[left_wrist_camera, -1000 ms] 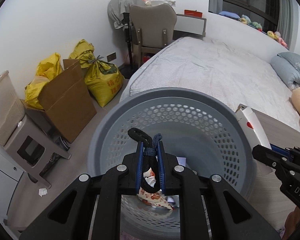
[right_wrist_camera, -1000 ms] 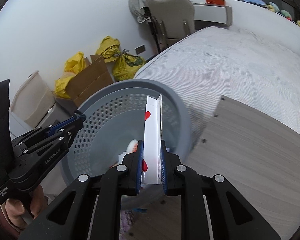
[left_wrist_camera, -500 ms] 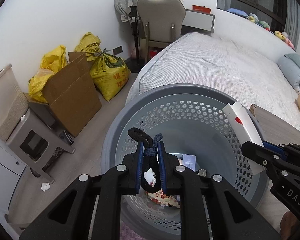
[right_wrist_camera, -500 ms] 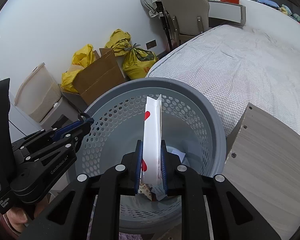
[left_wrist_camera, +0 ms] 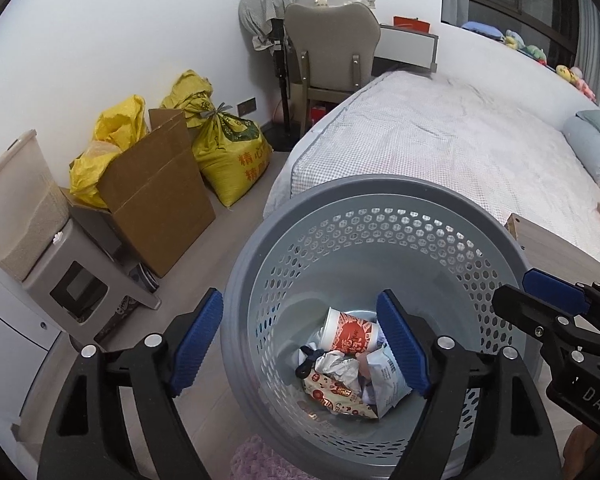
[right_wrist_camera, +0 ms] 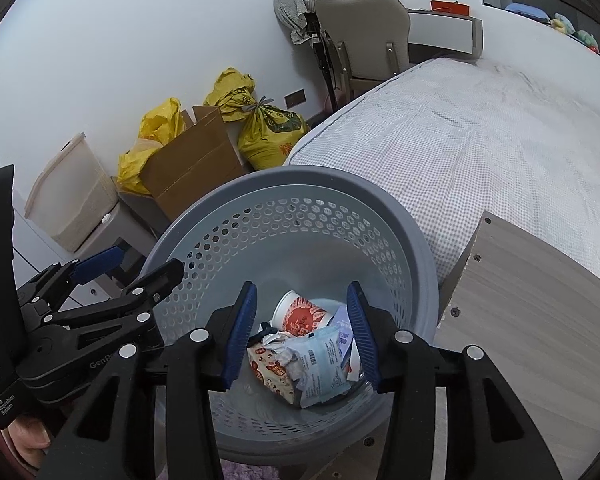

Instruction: Collect trash

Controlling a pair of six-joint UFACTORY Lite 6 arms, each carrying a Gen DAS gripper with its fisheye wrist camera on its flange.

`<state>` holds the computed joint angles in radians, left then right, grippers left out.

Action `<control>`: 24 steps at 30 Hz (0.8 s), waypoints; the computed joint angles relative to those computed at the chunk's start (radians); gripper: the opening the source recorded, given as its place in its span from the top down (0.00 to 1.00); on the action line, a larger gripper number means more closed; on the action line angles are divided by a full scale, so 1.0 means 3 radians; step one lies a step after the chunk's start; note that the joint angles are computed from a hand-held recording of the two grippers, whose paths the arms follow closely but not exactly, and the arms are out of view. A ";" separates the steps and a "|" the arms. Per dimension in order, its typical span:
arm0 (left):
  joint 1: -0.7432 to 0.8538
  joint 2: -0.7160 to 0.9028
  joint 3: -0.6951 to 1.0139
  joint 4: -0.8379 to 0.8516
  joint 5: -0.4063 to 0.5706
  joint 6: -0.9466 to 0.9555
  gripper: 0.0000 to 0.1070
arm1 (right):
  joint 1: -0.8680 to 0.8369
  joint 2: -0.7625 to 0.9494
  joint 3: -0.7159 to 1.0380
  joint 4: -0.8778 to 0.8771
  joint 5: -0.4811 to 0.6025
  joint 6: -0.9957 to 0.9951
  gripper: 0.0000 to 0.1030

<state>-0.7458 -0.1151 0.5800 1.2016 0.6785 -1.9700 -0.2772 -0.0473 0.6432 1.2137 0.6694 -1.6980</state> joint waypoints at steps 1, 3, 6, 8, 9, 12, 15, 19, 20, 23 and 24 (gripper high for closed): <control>-0.0008 -0.0012 -0.0002 -0.0011 0.0018 0.0004 0.22 | -0.0017 -0.0001 0.0003 -0.0002 0.0005 -0.0002 0.56; -0.0023 -0.0046 -0.0018 -0.0013 0.0054 -0.0011 0.16 | -0.0014 -0.0024 -0.0007 0.0007 0.0000 0.0011 0.53; -0.0067 -0.0075 -0.0016 -0.0039 0.0145 -0.0018 0.15 | -0.0029 -0.0052 -0.0029 0.0031 -0.0014 -0.0014 0.49; -0.0079 -0.0085 -0.0018 -0.0061 0.0170 -0.0006 0.14 | -0.0034 -0.0061 -0.0044 0.0032 -0.0021 -0.0025 0.49; -0.0096 -0.0092 -0.0019 -0.0076 0.0189 -0.0005 0.12 | -0.0036 -0.0066 -0.0051 0.0034 -0.0028 -0.0029 0.49; -0.0136 -0.0114 -0.0027 -0.0104 0.0252 -0.0015 0.11 | -0.0029 -0.0071 -0.0055 0.0035 -0.0036 -0.0017 0.47; -0.0155 -0.0127 -0.0027 -0.0144 0.0298 0.0007 0.10 | -0.0026 -0.0092 -0.0063 0.0047 -0.0039 -0.0008 0.46; -0.0133 -0.0158 -0.0047 -0.0172 0.0290 0.0033 0.10 | -0.0028 -0.0125 -0.0088 0.0045 -0.0048 0.0007 0.44; -0.0136 -0.0156 -0.0047 -0.0179 0.0295 0.0034 0.10 | -0.0032 -0.0130 -0.0090 0.0039 -0.0046 0.0015 0.43; -0.0143 -0.0158 -0.0046 -0.0193 0.0306 0.0039 0.10 | -0.0062 -0.0162 -0.0105 0.0019 -0.0038 0.0024 0.43; -0.0147 -0.0166 -0.0050 -0.0193 0.0309 0.0037 0.10 | -0.0061 -0.0175 -0.0111 0.0020 -0.0040 0.0029 0.43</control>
